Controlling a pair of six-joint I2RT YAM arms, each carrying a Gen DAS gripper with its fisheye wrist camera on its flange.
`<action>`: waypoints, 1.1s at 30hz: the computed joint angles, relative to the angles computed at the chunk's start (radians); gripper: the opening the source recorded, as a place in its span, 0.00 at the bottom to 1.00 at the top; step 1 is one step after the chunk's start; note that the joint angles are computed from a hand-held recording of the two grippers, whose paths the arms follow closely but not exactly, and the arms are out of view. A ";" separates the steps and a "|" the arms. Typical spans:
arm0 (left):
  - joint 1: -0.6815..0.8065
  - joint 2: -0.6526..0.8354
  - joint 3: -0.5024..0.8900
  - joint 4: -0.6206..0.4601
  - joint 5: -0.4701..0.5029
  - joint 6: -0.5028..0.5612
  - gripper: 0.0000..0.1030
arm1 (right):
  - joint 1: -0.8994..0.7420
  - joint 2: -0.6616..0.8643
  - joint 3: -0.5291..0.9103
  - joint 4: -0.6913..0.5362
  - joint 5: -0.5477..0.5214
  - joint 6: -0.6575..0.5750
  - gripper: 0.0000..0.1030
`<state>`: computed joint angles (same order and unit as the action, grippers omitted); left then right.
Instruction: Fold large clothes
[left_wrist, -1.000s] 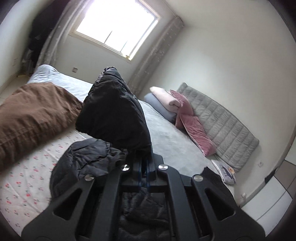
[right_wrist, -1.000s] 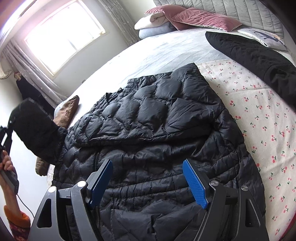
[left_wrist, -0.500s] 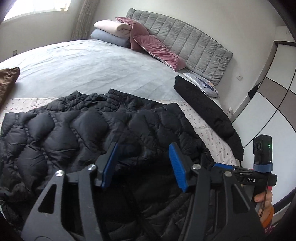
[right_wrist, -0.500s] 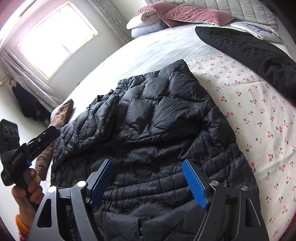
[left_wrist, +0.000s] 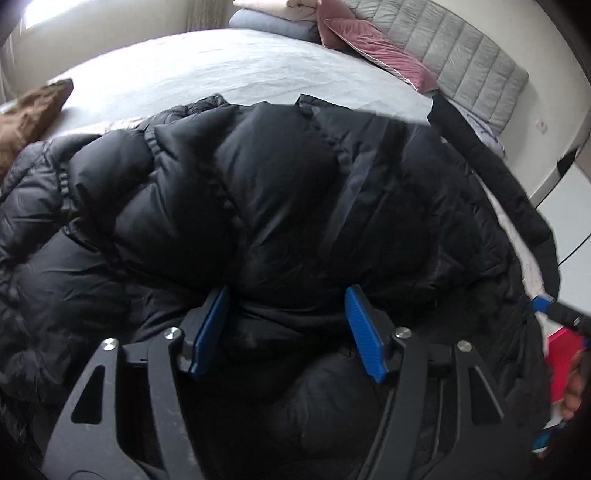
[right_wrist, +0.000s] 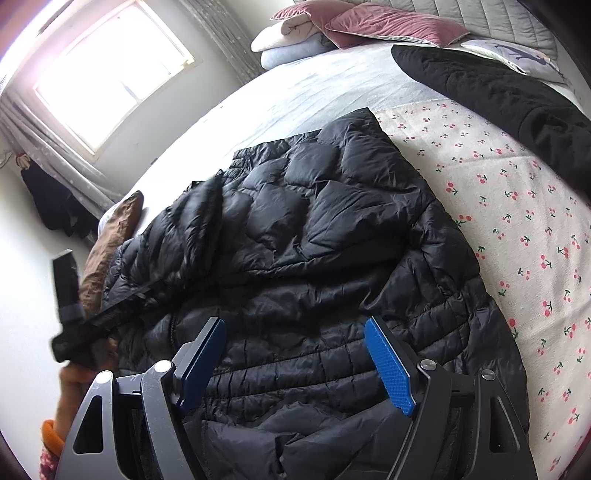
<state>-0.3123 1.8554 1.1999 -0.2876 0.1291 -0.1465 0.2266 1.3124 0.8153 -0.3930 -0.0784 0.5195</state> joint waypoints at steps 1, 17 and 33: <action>-0.012 -0.011 -0.004 -0.006 -0.014 -0.003 0.70 | -0.001 0.000 0.000 -0.002 0.006 0.000 0.76; 0.116 -0.843 -0.185 -0.532 0.012 0.114 0.97 | 0.335 -0.296 0.116 -0.253 0.314 -0.016 0.79; 1.065 -1.097 -0.270 -1.157 0.485 0.956 0.99 | 0.835 -0.667 0.187 -0.900 0.572 0.238 0.90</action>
